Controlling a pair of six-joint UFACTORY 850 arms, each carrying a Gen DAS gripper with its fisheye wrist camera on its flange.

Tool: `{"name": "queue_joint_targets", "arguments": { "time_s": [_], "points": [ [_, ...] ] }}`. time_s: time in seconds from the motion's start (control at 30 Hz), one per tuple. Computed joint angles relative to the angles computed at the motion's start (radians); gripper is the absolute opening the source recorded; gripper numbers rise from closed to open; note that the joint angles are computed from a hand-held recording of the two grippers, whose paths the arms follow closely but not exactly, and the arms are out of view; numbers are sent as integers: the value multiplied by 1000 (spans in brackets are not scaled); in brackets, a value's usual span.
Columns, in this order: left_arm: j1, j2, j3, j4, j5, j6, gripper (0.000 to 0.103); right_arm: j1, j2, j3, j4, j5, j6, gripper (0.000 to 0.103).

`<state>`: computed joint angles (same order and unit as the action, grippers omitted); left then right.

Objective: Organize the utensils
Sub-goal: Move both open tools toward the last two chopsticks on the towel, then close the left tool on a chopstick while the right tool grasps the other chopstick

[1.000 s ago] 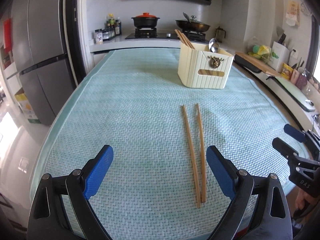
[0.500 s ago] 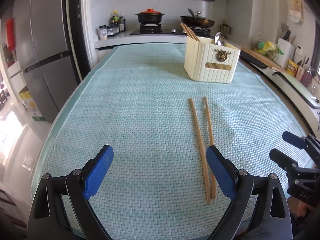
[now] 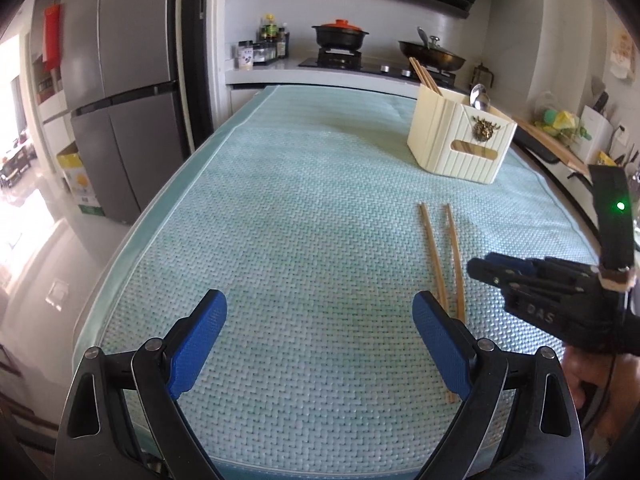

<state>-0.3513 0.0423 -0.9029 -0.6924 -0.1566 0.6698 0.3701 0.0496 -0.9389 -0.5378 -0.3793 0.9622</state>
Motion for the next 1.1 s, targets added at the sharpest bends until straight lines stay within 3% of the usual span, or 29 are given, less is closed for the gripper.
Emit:
{"name": "queue_joint_targets", "arguments": {
  "time_s": [0.13, 0.23, 0.53, 0.7, 0.83, 0.93, 1.0, 1.1],
  "points": [
    [4, 0, 2, 23, 0, -21, 95, 8, -85, -65, 53, -60, -87, 17],
    [5, -6, 0, -4, -7, 8, 95, 27, -72, -46, -52, -104, 13, 15],
    [-28, -47, -29, -121, -63, 147, 95, 16, 102, 114, -137, -222, 193, 12],
    [-49, -86, -77, -160, -137, 230, 95, -15, 177, 163, -57, -245, 141, 13],
    [-93, -163, -155, -17, -156, 176, 95, -52, 184, 160, 16, -220, 29, 14],
    [-118, -241, -229, 101, -163, 84, 95, -89, 149, 127, 68, -210, -76, 28],
    [-122, -302, -294, 146, -206, 34, 93, -114, 123, 105, 131, -187, -163, 30],
    [-133, -391, -395, 261, -263, -89, 83, -133, 72, 60, 151, -187, -244, 30]
  ]
}}
